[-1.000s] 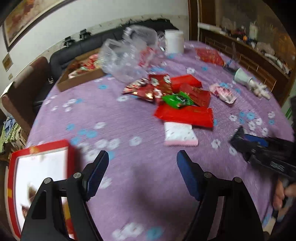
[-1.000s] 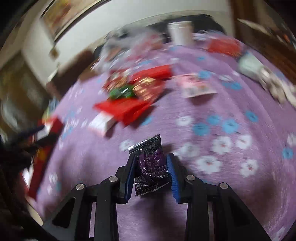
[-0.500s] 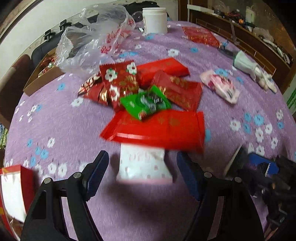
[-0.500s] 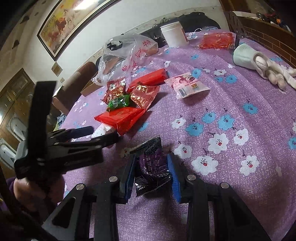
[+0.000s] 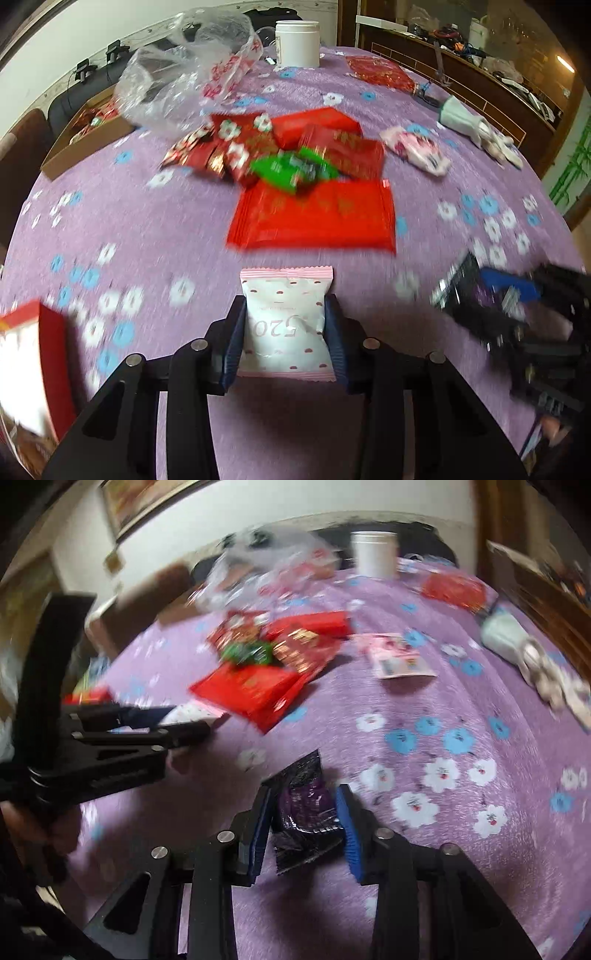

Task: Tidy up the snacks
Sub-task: 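Grasp the white pink-edged packet with the left gripper while the right holds the purple wrapper, then carry both packets over the white tray and open both grippers to release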

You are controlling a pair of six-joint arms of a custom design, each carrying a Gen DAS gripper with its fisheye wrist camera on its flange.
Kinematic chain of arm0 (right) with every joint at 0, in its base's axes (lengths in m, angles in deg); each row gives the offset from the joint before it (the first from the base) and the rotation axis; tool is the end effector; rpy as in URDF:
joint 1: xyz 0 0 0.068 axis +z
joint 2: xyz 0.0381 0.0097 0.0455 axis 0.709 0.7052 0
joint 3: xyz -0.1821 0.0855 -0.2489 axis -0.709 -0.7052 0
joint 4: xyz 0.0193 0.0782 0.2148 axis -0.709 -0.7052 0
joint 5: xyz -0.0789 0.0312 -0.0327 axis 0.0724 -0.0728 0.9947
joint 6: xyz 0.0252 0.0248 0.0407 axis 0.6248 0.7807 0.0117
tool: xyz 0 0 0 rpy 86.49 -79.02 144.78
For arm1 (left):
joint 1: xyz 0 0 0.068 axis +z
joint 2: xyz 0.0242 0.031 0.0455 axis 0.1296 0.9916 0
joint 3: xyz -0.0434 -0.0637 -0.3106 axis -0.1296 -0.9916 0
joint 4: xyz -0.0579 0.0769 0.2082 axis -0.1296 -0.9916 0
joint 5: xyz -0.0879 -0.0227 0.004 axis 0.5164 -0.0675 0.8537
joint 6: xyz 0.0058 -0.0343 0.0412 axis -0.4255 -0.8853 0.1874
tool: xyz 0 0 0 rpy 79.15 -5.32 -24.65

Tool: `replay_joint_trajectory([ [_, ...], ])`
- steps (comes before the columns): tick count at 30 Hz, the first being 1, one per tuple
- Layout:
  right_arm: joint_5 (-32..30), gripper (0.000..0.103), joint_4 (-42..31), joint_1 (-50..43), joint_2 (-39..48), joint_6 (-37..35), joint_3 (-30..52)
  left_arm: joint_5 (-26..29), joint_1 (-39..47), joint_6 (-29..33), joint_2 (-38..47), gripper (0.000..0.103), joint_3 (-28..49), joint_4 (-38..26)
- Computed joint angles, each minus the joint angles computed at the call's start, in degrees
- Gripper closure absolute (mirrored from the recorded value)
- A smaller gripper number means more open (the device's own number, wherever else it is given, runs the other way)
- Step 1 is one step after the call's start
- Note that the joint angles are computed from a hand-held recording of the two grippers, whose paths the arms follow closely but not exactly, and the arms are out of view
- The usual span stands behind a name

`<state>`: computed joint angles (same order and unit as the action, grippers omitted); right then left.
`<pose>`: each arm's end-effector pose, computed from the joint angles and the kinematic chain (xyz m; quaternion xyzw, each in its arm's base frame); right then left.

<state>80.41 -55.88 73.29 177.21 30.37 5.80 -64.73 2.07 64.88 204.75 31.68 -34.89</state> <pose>0.2952 0.1600 0.0775 -0.1288 0.9398 0.1361 0.2860 0.3277 -0.0336 0.0882 0.1380 0.9539 -0.0246 0.2653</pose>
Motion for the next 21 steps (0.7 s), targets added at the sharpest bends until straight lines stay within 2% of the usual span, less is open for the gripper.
replay_joint_trajectory([
  [3, -1.6, 0.053, -1.0, 0.2, -0.5, -0.8, 0.0, 1.6, 2.1, 1.9, -2.4, 0.065, -6.3, 3.7],
  [8, 0.5, 0.052, -4.2, 1.6, -1.0, -1.4, 1.1, 4.5, 5.3, 3.7, -5.9, 0.065, -15.9, 9.2],
  [9, 1.1, 0.053, -5.2, 2.2, -1.2, -1.7, 1.4, 4.9, 5.6, 3.9, -6.3, 0.065, -17.2, 10.1],
  [11, 4.4, 0.065, -7.0, 3.6, -1.2, -2.0, 2.4, 5.4, 6.2, 4.2, -7.1, 0.065, -19.6, 12.0],
  [17, 5.8, 0.07, -5.8, 4.4, -1.8, 1.4, 1.0, 7.3, 8.0, 4.5, -10.3, 0.065, -23.8, 15.2],
  [21, 3.3, 0.07, -2.4, 4.5, -3.6, 3.9, -1.8, 9.1, 9.9, 5.4, -13.8, 0.065, -26.4, 16.2],
])
